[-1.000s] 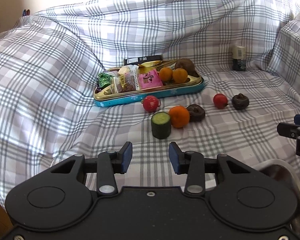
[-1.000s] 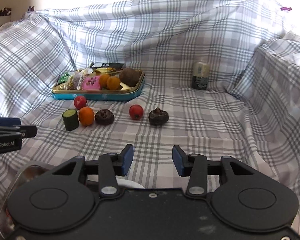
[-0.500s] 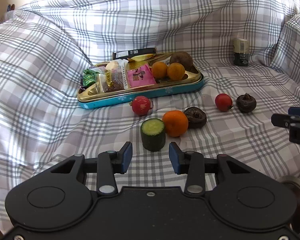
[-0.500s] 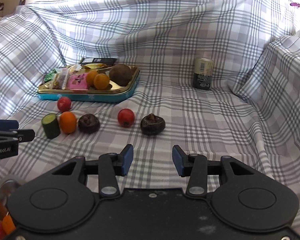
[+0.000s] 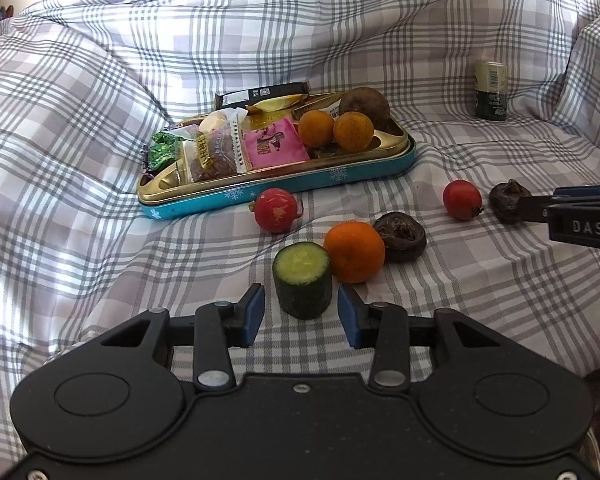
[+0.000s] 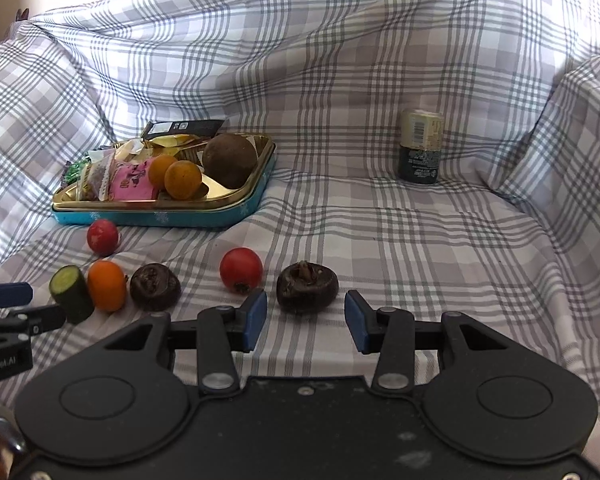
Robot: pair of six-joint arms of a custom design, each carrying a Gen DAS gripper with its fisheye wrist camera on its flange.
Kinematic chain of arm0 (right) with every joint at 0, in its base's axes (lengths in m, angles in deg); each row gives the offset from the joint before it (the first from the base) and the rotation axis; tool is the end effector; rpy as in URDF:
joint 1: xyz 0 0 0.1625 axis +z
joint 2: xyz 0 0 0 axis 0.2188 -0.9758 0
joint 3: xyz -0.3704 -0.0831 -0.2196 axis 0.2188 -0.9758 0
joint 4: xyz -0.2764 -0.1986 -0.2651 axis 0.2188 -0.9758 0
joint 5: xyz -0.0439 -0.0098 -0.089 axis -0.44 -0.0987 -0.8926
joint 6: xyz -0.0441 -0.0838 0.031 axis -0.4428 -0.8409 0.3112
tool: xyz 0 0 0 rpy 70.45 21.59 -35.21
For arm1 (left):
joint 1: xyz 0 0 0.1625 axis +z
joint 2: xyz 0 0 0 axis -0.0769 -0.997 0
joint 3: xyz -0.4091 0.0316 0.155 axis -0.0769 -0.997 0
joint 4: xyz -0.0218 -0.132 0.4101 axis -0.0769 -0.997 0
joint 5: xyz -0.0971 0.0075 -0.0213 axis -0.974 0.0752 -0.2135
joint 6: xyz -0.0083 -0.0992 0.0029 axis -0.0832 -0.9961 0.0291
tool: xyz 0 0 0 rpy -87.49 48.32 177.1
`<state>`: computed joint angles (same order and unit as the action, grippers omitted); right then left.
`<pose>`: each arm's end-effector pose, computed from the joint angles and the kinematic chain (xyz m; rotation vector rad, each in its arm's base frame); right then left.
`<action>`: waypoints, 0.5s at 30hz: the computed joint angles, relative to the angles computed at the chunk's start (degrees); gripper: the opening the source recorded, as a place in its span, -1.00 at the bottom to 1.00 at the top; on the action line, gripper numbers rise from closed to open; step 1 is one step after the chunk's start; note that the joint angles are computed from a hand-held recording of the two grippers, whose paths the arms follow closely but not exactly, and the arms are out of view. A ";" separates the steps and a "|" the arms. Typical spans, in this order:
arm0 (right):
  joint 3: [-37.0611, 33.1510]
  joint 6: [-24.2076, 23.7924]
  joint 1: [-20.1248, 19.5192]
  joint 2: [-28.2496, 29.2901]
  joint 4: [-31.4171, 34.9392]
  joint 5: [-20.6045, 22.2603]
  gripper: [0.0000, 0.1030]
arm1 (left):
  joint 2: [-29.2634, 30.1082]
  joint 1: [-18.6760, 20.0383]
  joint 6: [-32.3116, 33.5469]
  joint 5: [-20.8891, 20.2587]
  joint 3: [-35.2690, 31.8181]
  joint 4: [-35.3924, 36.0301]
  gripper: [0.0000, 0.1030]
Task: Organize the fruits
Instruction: 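Approach the green cucumber piece with the left tool while the right tool approaches the brown dried fruit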
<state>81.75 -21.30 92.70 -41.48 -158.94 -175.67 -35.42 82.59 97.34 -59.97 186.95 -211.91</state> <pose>0.2269 -0.5754 -0.1151 0.3134 -2.1614 1.0605 0.0671 -0.5857 0.1781 0.7996 2.1539 -0.8017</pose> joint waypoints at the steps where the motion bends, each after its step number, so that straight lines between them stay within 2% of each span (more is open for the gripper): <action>1: -0.40 0.04 -0.17 0.18 0.34 0.01 -0.11 | 0.25 0.01 0.15 -0.09 -0.18 -0.21 -0.05; 8: -1.91 2.28 -1.10 0.63 3.23 0.20 -0.11 | 1.89 0.19 1.64 -0.49 -1.90 -1.58 -0.04; 9: -2.01 2.18 -1.14 0.68 3.32 0.32 -0.11 | 2.19 0.26 1.71 -0.28 -2.27 -2.01 0.06; 15: -2.54 2.60 -1.56 0.99 4.03 1.02 -0.11 | 0.68 1.51 -3.82 -2.38 -3.86 0.53 0.07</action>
<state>79.20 -18.71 91.14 -40.49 -154.91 -174.65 -34.73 84.10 93.53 -62.34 183.09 -211.37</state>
